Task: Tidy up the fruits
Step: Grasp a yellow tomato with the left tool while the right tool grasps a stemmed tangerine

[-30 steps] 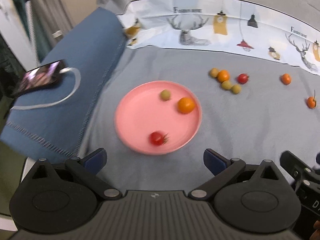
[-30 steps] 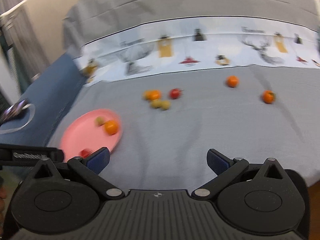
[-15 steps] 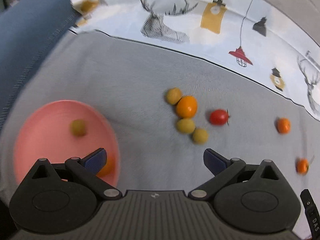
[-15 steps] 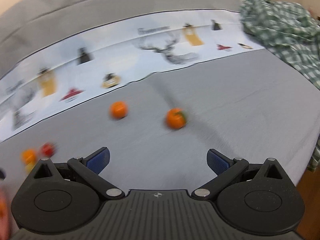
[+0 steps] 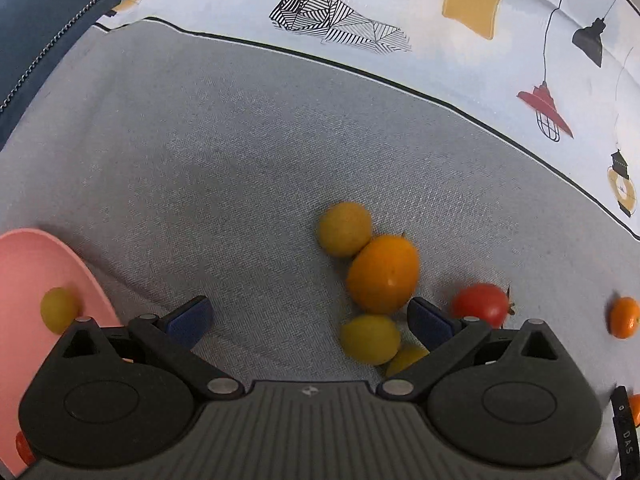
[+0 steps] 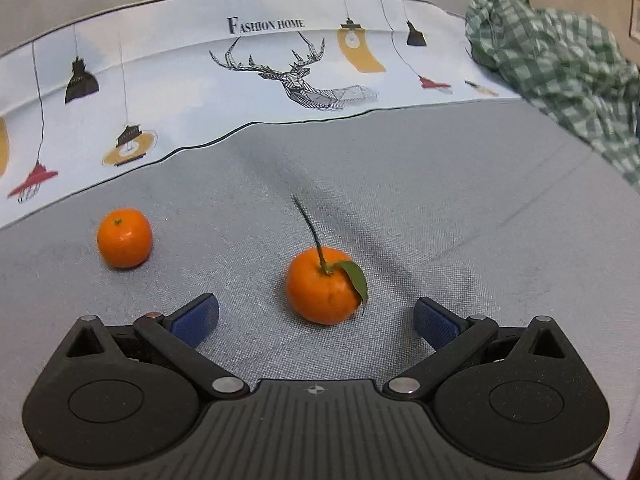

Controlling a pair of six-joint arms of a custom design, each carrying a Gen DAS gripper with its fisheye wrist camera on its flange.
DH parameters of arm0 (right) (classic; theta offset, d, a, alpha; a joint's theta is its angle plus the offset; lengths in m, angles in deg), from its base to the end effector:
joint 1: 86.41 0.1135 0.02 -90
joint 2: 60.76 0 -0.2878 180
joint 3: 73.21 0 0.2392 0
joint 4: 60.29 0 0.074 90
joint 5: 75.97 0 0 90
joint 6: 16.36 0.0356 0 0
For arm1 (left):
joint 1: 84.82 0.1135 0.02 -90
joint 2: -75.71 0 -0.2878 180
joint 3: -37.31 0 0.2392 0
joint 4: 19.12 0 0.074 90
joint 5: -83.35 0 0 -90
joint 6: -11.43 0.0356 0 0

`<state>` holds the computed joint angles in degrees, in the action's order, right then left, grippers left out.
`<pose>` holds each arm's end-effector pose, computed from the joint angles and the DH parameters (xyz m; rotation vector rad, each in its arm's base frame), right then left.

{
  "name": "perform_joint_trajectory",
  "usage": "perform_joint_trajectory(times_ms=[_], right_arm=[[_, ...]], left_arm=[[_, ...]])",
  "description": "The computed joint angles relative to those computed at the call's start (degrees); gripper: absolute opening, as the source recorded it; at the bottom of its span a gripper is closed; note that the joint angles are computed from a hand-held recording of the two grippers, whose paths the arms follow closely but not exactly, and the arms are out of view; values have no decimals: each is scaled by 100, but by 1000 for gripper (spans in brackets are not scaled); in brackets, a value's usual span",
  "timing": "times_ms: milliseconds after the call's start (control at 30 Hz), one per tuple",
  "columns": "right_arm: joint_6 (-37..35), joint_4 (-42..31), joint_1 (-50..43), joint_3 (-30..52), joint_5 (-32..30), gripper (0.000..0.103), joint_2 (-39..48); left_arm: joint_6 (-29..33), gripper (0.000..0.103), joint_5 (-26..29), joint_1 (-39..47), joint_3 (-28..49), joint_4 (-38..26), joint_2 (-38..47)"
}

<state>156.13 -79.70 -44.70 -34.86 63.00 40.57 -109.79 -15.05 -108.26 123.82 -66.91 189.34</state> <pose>0.1658 0.1118 0.0861 0.8681 2.1352 -0.3555 0.3477 -0.1451 0.1627 -0.2203 2.8325 0.0126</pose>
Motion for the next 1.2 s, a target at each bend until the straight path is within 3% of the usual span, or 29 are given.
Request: perform_joint_trajectory(times_ms=[67, 100, 133, 167, 200, 233, 333, 433, 567, 700, 833, 900, 1033, 1200], right_arm=[[22, -53, 36, 44, 54, 102, 53], [103, -118, 89, 50, 91, 100, 25], [363, -386, 244, 101, 211, 83, -2], [472, -529, 326, 125, 331, 47, -20], [508, -607, 361, 133, 365, 39, -39], [525, -585, 368, 111, 365, 39, -63], [628, -583, 393, 73, 401, 39, -114], [840, -574, 454, -15, 529, 39, -222], [1362, -1108, 782, 62, 931, 39, -343], [2723, -2945, 1626, 518, 1132, 39, -692], [5141, -5756, 3252, 1459, 1077, 39, -529], [6049, -6779, 4127, 2007, 800, 39, -300], [6571, -7788, 5499, 3053, 508, 39, -28], [6089, -8192, 6377, 4530, 772, 39, 326]], left_arm=[[0, 103, -17, -25, -77, 78, -41], [-29, 96, 0, -31, -121, 87, -85], [-103, 90, -76, -66, -123, 4, -139], [-127, 69, -83, -93, -145, -52, -223], [-92, 38, 12, -93, -192, -62, -337], [-81, 30, 181, -56, -230, -55, -399], [-185, 30, 498, 55, -308, -66, -523], [-102, 30, 455, 50, -467, 21, -747], [114, 30, 356, -63, -721, -81, -1357], [357, 30, 282, -195, -1160, -325, -2341], [670, 30, -51, -355, -1683, -930, -3706], [772, 30, -205, -391, -1900, -1254, -4334], [881, 30, -368, -424, -2141, -2308, -5694], [1054, 30, -570, -352, -2063, -3790, -7210]])
